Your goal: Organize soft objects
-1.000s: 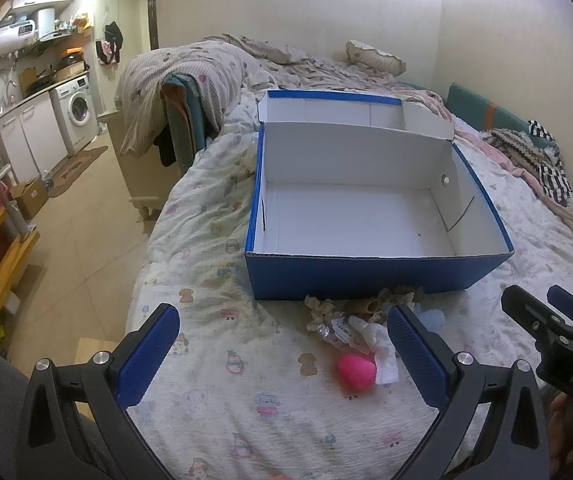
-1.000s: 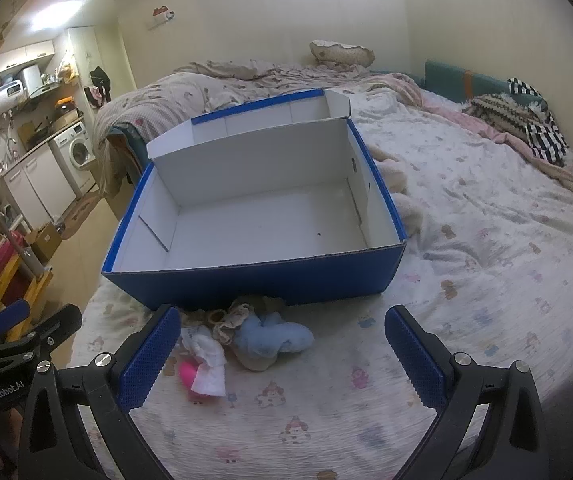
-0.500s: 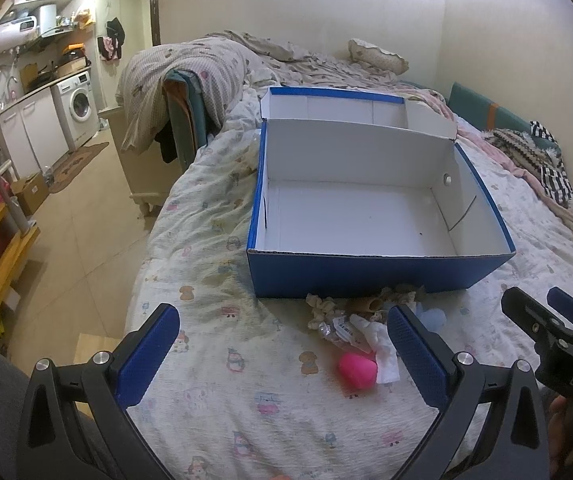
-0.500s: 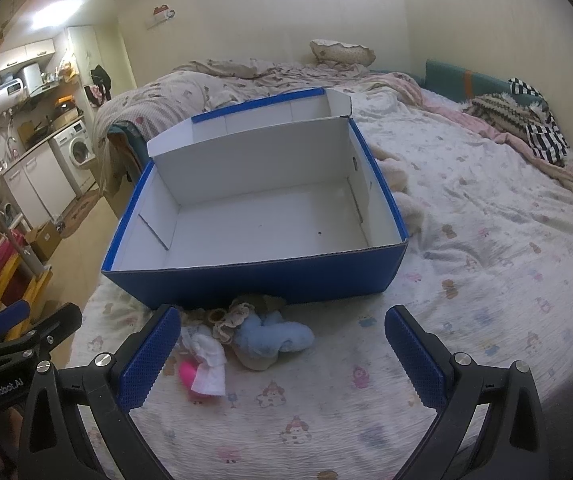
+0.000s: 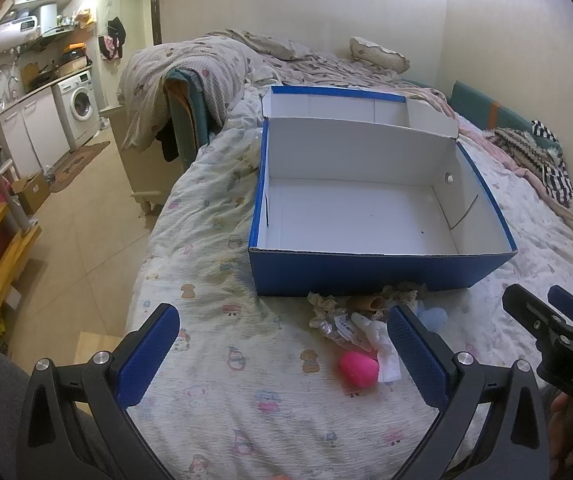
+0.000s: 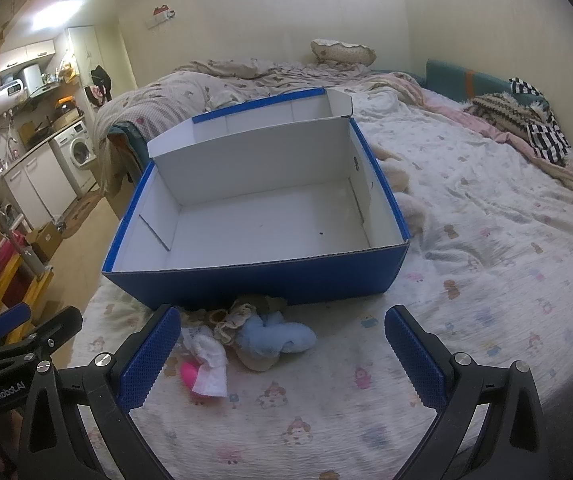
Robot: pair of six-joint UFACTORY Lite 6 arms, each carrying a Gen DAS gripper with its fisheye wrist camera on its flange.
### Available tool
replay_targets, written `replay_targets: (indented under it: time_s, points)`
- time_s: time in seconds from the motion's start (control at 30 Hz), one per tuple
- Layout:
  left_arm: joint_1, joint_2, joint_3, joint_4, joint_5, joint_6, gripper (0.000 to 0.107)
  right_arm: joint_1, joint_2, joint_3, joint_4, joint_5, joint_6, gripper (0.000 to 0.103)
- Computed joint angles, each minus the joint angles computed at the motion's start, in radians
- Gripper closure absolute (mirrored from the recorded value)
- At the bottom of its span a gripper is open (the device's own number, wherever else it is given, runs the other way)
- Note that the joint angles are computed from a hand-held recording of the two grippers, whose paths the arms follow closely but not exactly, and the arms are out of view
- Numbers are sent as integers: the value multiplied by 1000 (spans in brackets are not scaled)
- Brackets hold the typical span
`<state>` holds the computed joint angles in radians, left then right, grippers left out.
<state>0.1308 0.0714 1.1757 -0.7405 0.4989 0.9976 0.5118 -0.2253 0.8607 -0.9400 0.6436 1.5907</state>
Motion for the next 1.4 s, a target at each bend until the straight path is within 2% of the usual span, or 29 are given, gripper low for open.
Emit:
replay_targets:
  time_s: [1.4]
  points:
    - [2, -2, 5, 10, 13, -7, 4, 7, 5, 15, 3, 9, -4, 0]
